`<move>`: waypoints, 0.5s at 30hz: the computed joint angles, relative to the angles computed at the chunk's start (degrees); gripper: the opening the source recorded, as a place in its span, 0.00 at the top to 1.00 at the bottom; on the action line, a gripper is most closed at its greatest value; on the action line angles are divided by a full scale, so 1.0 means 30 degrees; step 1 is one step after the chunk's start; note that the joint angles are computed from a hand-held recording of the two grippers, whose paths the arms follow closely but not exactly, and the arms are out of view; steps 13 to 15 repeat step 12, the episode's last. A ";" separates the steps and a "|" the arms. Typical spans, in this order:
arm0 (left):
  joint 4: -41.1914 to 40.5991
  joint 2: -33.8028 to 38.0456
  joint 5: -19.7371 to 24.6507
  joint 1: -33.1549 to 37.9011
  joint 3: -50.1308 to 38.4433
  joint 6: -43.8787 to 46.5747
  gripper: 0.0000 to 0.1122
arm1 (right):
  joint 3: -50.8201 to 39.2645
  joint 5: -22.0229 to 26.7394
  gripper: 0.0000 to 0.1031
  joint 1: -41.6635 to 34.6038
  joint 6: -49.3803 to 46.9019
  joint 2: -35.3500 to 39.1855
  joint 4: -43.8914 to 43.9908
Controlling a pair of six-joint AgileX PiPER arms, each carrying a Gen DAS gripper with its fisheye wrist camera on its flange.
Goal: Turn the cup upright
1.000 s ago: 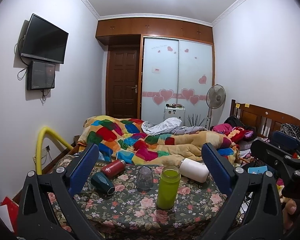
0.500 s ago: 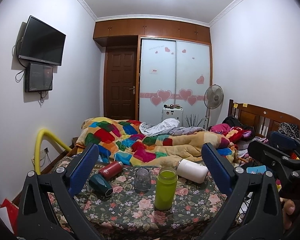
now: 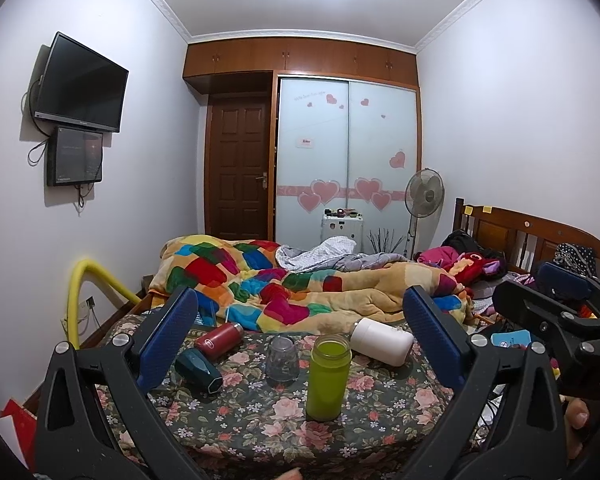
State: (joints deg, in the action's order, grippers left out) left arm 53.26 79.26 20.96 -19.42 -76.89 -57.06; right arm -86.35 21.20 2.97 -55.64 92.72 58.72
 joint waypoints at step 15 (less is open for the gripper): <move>-0.1943 0.0276 -0.0611 0.0851 0.0010 0.1782 0.08 | -0.0502 0.0049 0.00 0.0233 0.1744 0.0419 -0.1720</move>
